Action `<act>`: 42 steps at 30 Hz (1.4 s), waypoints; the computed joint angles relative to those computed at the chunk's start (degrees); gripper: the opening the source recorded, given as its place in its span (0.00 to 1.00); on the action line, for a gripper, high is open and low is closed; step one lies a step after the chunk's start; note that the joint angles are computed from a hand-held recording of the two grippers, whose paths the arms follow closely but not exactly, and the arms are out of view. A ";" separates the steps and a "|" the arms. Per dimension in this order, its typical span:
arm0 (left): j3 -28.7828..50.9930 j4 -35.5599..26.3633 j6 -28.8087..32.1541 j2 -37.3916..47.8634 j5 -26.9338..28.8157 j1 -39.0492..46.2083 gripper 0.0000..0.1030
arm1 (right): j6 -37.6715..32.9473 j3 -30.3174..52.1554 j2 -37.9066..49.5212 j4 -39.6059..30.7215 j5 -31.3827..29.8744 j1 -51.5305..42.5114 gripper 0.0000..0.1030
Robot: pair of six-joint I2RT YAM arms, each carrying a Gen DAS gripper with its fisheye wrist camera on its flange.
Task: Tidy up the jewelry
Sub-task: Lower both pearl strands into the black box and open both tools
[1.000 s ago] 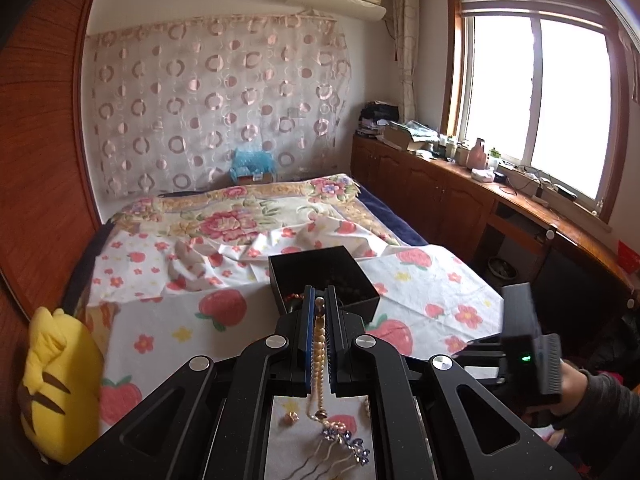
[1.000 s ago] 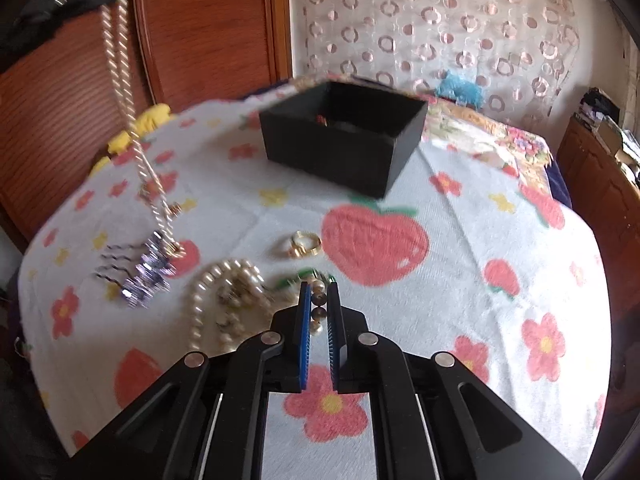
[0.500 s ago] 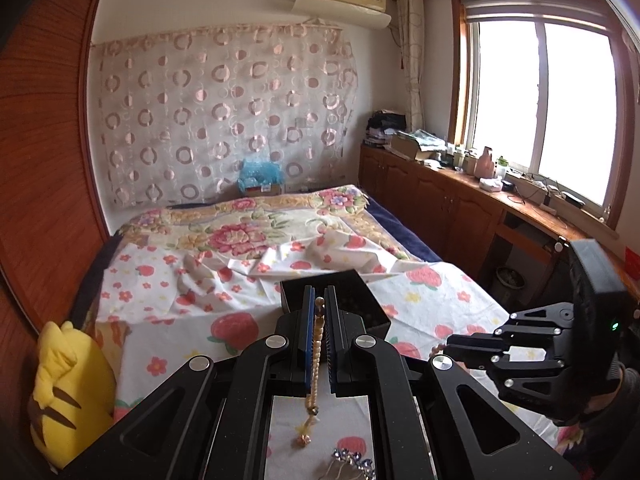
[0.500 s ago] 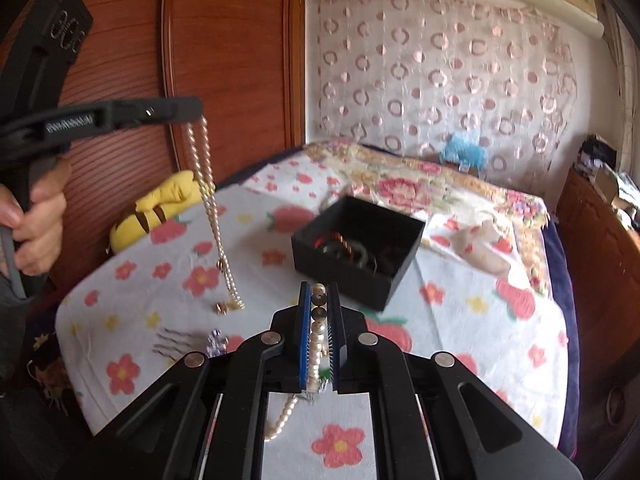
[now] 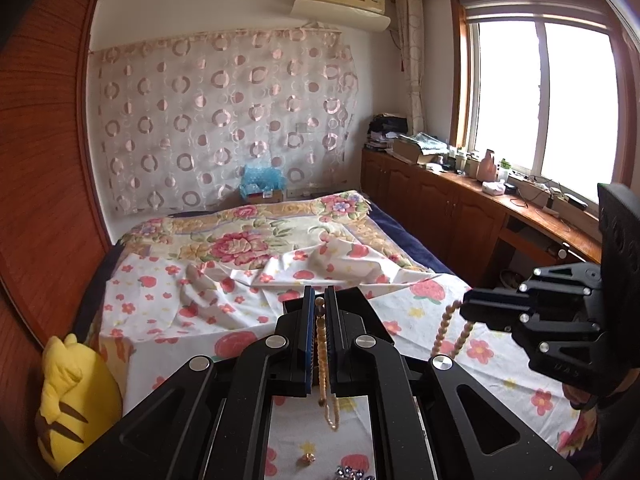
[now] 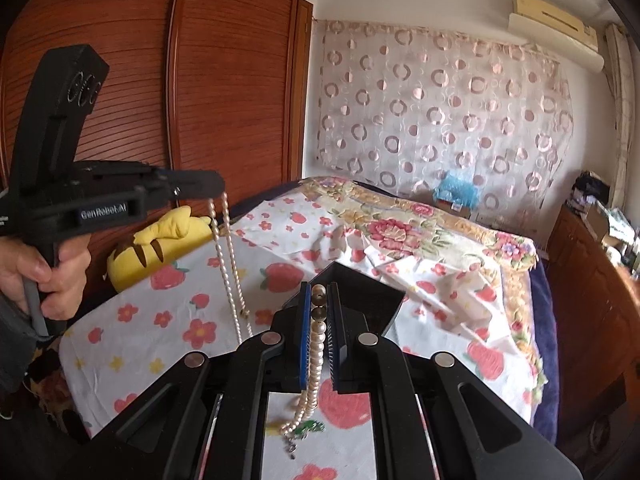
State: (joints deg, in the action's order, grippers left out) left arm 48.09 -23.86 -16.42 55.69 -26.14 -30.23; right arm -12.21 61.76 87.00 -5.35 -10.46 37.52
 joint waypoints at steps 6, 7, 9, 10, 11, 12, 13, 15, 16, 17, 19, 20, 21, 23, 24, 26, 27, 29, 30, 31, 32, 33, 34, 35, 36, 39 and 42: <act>2.13 0.93 1.29 2.46 0.65 2.11 0.04 | -0.85 6.75 2.54 -2.51 1.54 -0.45 0.08; 2.77 0.98 1.72 2.96 0.96 2.68 0.04 | -0.65 8.05 3.19 -2.80 1.67 -0.65 0.08; 3.88 1.11 2.44 3.85 0.87 3.22 0.04 | -0.20 10.28 4.44 -3.01 2.14 -1.06 0.08; 4.52 1.29 2.93 4.27 1.19 3.91 0.04 | 0.27 11.38 5.11 -3.17 2.26 -1.26 0.08; 5.07 1.35 3.24 4.65 1.66 4.56 0.04 | 0.63 12.69 5.81 -3.49 2.26 -1.48 0.08; 5.66 1.38 3.53 5.10 2.23 5.20 0.04 | 0.65 13.69 6.47 -3.54 2.47 -1.53 0.08; 6.41 1.50 4.01 5.66 2.80 5.96 0.04 | 0.64 14.51 6.93 -3.50 2.69 -1.55 0.08; 7.40 1.92 4.67 6.49 3.27 6.72 0.04 | 0.63 16.18 8.00 -3.64 2.80 -1.63 0.08; 8.03 2.28 5.05 7.11 3.72 7.21 0.04 | 0.50 17.32 8.78 -3.91 2.72 -1.79 0.08; 8.65 2.60 5.37 7.76 4.14 7.68 0.04 | 0.40 18.19 9.39 -4.08 2.68 -1.92 0.08; 9.68 3.31 5.82 8.97 4.91 8.39 0.04 | 0.53 20.00 10.86 -4.20 2.23 -2.26 0.08; 10.22 3.72 5.96 9.65 5.33 8.70 0.04 | 0.72 21.03 11.68 -4.32 1.56 -2.66 0.08; 10.88 3.94 6.18 10.39 5.89 9.12 0.04 | 0.89 21.65 12.26 -4.25 0.94 -3.07 0.08; 12.18 4.09 6.60 11.68 6.30 9.33 0.04 | 1.44 22.42 13.08 -3.73 -0.57 -3.87 0.08; 13.15 4.25 7.21 12.64 6.48 9.51 0.04 | 1.85 22.31 13.27 -3.33 -1.38 -4.27 0.08; 14.20 4.55 7.82 13.65 6.87 9.83 0.04 | 2.35 22.61 13.76 -2.62 -2.25 -4.73 0.08; 15.08 4.70 8.09 14.46 7.35 10.19 0.04 | 2.48 22.72 14.11 -2.08 -2.76 -4.99 0.08; 16.21 5.24 8.55 15.84 8.13 10.74 0.04 | 3.17 22.93 14.80 -1.25 -3.87 -5.44 0.08; 16.69 5.69 8.75 16.65 8.47 11.04 0.04 | 3.66 23.45 15.56 -1.09 -5.04 -5.81 0.08; 16.88 6.04 8.86 17.20 9.06 11.43 0.04 | 3.79 23.93 16.27 -1.13 -5.61 -5.92 0.09; 17.07 6.59 8.90 18.11 9.67 11.83 0.04 | 3.64 24.21 17.21 -0.88 -5.78 -5.97 0.08; 17.43 6.89 8.88 19.00 10.08 12.12 0.04 | 3.51 24.41 17.91 -0.83 -5.81 -5.91 0.08; 17.47 7.54 8.82 20.13 10.78 12.59 0.04 | 3.32 24.71 18.91 -1.03 -6.06 -5.89 0.09; 17.47 8.19 8.82 21.29 11.29 13.01 0.04 | 2.94 24.97 20.00 -1.31 -6.06 -5.71 0.09; 17.58 8.73 8.77 22.60 11.77 13.46 0.04 | 2.61 25.21 20.86 -1.38 -5.69 -5.45 0.09; 18.17 9.51 8.83 26.05 13.08 14.51 0.04 | 1.78 25.03 23.84 -1.58 -5.31 -5.22 0.09; 18.82 10.43 8.99 28.59 14.23 15.26 0.04 | 1.48 24.68 26.69 -1.60 -4.84 -5.11 0.09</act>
State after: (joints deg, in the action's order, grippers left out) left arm 66.91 -13.43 -7.43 84.29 -11.91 -14.97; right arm -10.73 86.44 113.70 -6.95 -15.29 32.41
